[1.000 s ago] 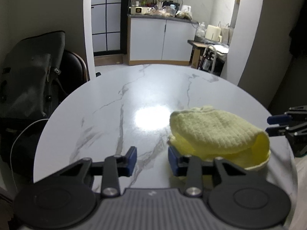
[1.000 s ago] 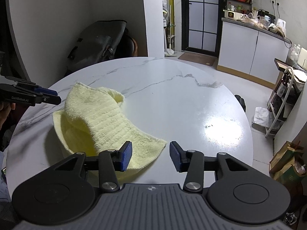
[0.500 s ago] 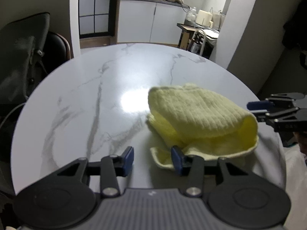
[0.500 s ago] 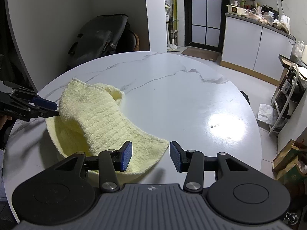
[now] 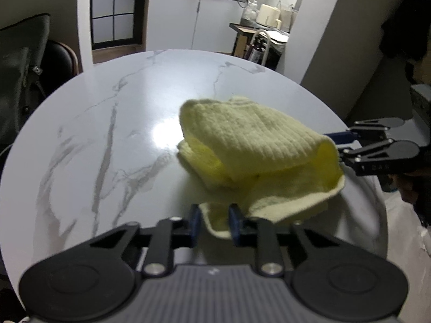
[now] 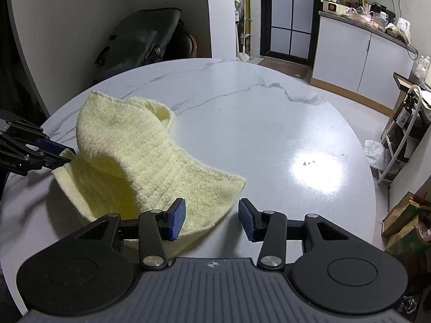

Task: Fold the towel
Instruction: 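Move the left gripper to a towel edge while the right gripper approaches another edge, then close the left gripper on one towel corner while the right gripper grasps another corner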

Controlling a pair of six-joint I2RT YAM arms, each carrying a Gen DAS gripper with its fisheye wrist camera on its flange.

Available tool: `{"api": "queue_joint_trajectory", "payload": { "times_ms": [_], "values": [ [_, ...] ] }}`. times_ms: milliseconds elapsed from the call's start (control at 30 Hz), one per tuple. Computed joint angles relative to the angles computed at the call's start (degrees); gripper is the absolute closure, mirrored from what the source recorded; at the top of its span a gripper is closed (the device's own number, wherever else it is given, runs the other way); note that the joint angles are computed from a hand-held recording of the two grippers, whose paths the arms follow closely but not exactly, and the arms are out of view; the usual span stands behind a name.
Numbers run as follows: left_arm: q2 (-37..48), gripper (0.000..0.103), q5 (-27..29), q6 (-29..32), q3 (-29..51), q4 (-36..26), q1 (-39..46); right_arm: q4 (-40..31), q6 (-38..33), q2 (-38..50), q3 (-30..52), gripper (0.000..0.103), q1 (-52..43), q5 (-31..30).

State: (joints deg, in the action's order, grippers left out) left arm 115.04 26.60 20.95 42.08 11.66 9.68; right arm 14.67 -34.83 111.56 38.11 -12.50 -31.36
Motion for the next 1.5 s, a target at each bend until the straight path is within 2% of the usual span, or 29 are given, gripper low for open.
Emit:
{"api": "queue_joint_trajectory", "payload": {
  "times_ms": [133,600,767,833,933,1000,1100,1333,1500],
  "values": [
    [-0.21,0.097,0.46,0.07,-1.10,1.48,0.67,-0.41,0.01,-0.57,-0.13,0.054,-0.33,-0.20],
    [-3.94,0.097,-0.05,-2.16,-5.77,5.32,2.04,-0.87,3.12,2.95,5.35,0.053,2.63,2.26],
    [-3.34,0.097,-0.53,-2.88,-5.86,6.43,2.40,0.48,2.03,2.68,4.26,0.054,3.09,3.11],
    [-3.19,0.097,-0.65,-3.20,-6.08,7.00,2.36,-0.45,1.18,2.51,4.42,0.056,3.01,2.83],
    [-4.06,0.097,-0.54,-3.34,-6.52,6.59,2.60,-1.11,-0.38,2.06,3.99,0.069,3.04,2.16],
    [-4.36,0.097,-0.74,-3.40,-6.54,6.28,2.48,-1.76,-1.50,1.70,3.64,0.083,2.89,1.29],
    [-4.75,0.097,-0.60,-3.07,-7.47,6.86,2.97,-2.44,-2.79,1.04,3.04,0.093,2.97,0.82],
    [-6.70,0.098,0.29,-3.80,-10.00,9.79,4.78,-0.87,-2.04,-1.55,0.51,0.095,2.35,0.14],
    [-10.30,0.098,0.85,-3.90,-10.55,9.63,6.13,-1.75,-0.80,-8.90,-1.42,0.095,0.85,-2.83]
  ]
}}
